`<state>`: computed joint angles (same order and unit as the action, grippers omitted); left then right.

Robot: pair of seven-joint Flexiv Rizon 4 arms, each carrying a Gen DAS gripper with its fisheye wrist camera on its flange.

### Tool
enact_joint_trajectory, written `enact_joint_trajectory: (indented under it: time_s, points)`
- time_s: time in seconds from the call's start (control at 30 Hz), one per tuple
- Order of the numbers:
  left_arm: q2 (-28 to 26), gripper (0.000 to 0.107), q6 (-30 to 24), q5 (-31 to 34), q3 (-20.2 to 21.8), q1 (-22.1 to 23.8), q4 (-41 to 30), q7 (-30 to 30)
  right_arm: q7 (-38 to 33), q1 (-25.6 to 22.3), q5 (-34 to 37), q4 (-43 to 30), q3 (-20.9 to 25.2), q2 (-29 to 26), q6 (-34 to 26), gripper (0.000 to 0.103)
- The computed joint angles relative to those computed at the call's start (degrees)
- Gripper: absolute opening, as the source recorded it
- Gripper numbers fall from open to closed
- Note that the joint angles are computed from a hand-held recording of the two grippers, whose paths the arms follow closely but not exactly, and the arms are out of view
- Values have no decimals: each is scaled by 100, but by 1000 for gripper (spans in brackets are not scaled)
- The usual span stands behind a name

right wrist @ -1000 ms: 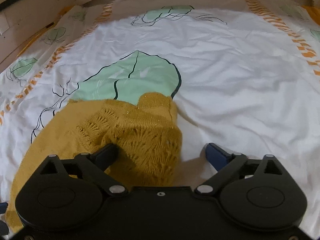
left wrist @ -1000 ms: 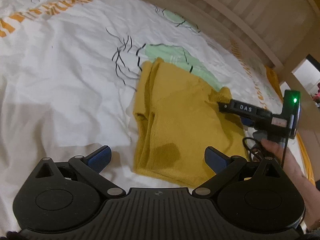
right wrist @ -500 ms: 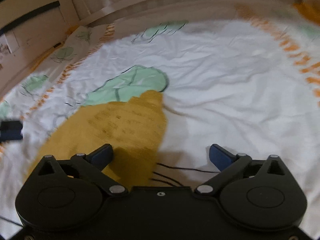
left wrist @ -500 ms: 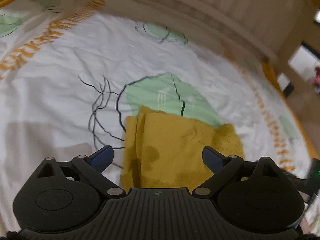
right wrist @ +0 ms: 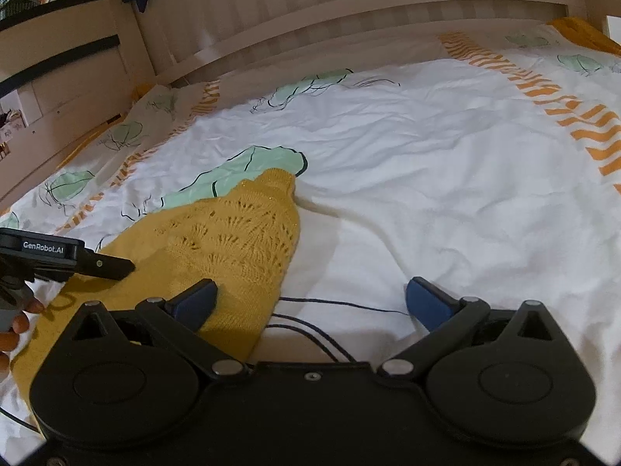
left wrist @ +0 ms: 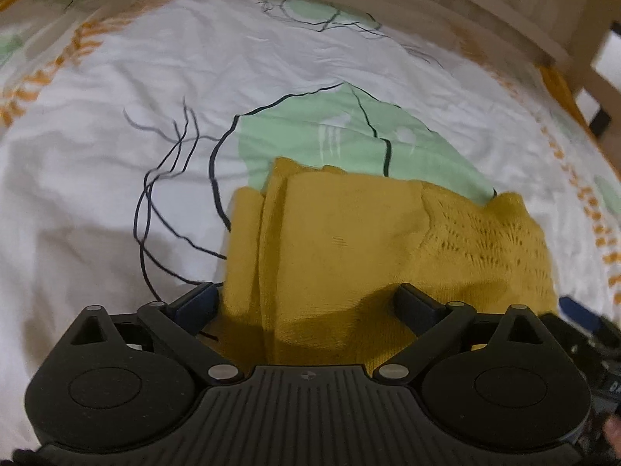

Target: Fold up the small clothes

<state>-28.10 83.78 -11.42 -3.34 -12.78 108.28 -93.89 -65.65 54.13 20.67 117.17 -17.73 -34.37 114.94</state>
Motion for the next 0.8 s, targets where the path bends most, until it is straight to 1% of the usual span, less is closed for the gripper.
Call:
enact_joint_trajectory:
  time_s: [0.03,0.1,0.17,0.23,0.33,0.57,0.6,0.63,0.67,0.7,0.73,0.8]
  points:
    - [-7,103,38,-35,-73,66,26,38,18,-93,-28,1,102,-7,64,103]
    - [-13,103,73,-40,-97,95,50,80,34,-259,-66,-7,281,-13,160,103]
    - [-18,103,88,-16,-21,33,45,42,15,-330,-55,-18,371,-27,213,103]
    - [-32,103,52,53,151,-130,-16,-93,-16,-374,-37,-26,427,-31,238,103]
    - [-88,103,128,114,172,-158,-51,-146,-51,-444,-12,-31,518,-34,290,103]
    - [-100,103,480,-59,-260,197,128,98,-114,-528,52,-71,641,-55,354,103]
    - [-84,103,594,-67,-152,105,161,3,-114,-565,46,-75,680,-62,376,103]
    - [-81,100,787,-49,-38,5,201,-93,-117,-595,45,-78,713,-65,394,103]
    - [-77,98,1185,11,-7,-27,306,-130,-122,-607,52,-85,729,-68,401,103]
    - [-72,97,1596,108,-118,70,416,-69,-128,-626,51,-92,748,-70,404,103]
    - [-74,97,1876,229,-373,304,496,34,-135,-641,52,-95,765,-71,412,103]
    - [-81,95,2156,524,-903,799,566,222,-149,-664,59,-90,796,-70,432,103]
